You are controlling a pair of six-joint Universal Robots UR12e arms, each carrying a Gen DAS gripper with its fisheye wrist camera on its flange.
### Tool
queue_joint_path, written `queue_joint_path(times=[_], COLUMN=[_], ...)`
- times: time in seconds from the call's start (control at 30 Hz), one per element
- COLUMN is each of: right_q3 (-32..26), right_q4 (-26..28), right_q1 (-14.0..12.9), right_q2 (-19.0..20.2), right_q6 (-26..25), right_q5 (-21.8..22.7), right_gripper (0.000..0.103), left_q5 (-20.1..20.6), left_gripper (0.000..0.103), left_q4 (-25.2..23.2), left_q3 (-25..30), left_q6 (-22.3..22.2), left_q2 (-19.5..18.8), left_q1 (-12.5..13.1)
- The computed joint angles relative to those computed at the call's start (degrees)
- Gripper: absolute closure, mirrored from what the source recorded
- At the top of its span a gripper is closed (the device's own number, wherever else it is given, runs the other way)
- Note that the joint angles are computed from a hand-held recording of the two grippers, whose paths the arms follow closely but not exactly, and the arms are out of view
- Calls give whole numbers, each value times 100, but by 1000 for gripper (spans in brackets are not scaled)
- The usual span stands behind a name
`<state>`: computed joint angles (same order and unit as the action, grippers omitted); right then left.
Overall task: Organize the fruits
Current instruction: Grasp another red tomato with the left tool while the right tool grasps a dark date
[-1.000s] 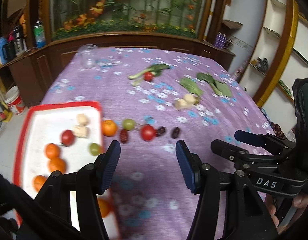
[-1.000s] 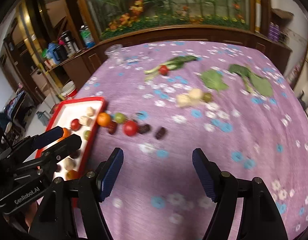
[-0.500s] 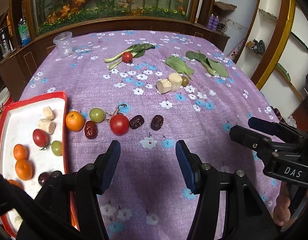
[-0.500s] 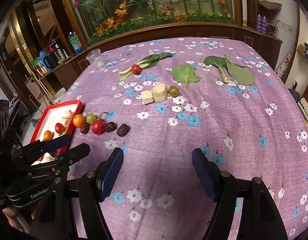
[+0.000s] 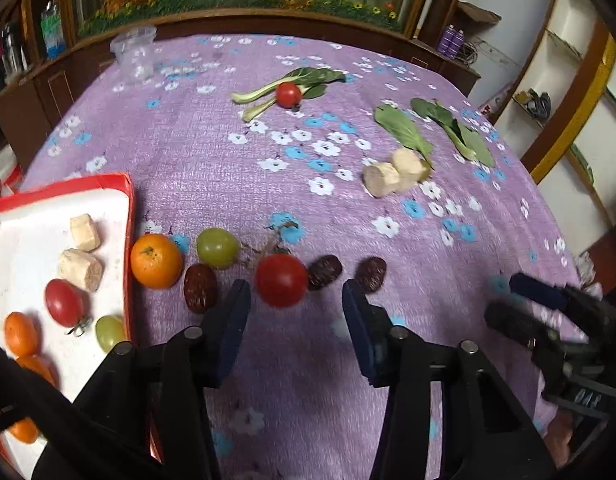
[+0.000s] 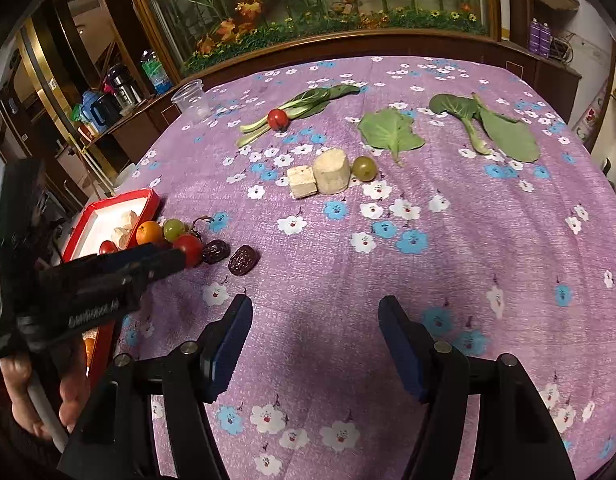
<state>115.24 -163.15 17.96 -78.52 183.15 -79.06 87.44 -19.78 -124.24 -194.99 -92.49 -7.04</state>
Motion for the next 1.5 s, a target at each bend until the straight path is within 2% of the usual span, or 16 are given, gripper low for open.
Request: queue_joint_path(times=[0.23,0.43,0.6,0.8,0.93,1.07,1.13,1.17,1.2,1.37,1.5], right_q3=[-71,-174,-382,-668,-799,-892,-918,-926,-934,-865,-631], right_q4=[46,78,181,419,548,645,605,604,607,531,381], right_q1=[39,62,112,177,225,299,366,379,382,376,356], right_q2=[96,198,367,613,733,819,848,853,862,814,622], right_q6=[2,30,34,139,157,129,84,61,56,48,48], right_q5=[11,95,332,541,635,551,361,314,315,310,232], right_gripper=[36,36,44,57,58,61,67,75,78,80,80], left_q5=[36,-212,-447,-494,-632,-676,-614,-584,-569,-556,-475], left_gripper=[73,75,74,76,76,76,76,76,76,76,76], left_q4=[-310,-102,19,108,175,159,134,137,129,125,127], left_q3=[189,41,-8,-98,-225,-274,-273,-273,-273,-307,-355], left_q6=[8,-96,-147,-64,-135,-99,-70,-55,-76,-126,-146], left_q2=[-170,-115,-126,-61,52,144,153,150,145,172,256], left_q1=[54,140,235,250,307,280,244,228,224,205,123])
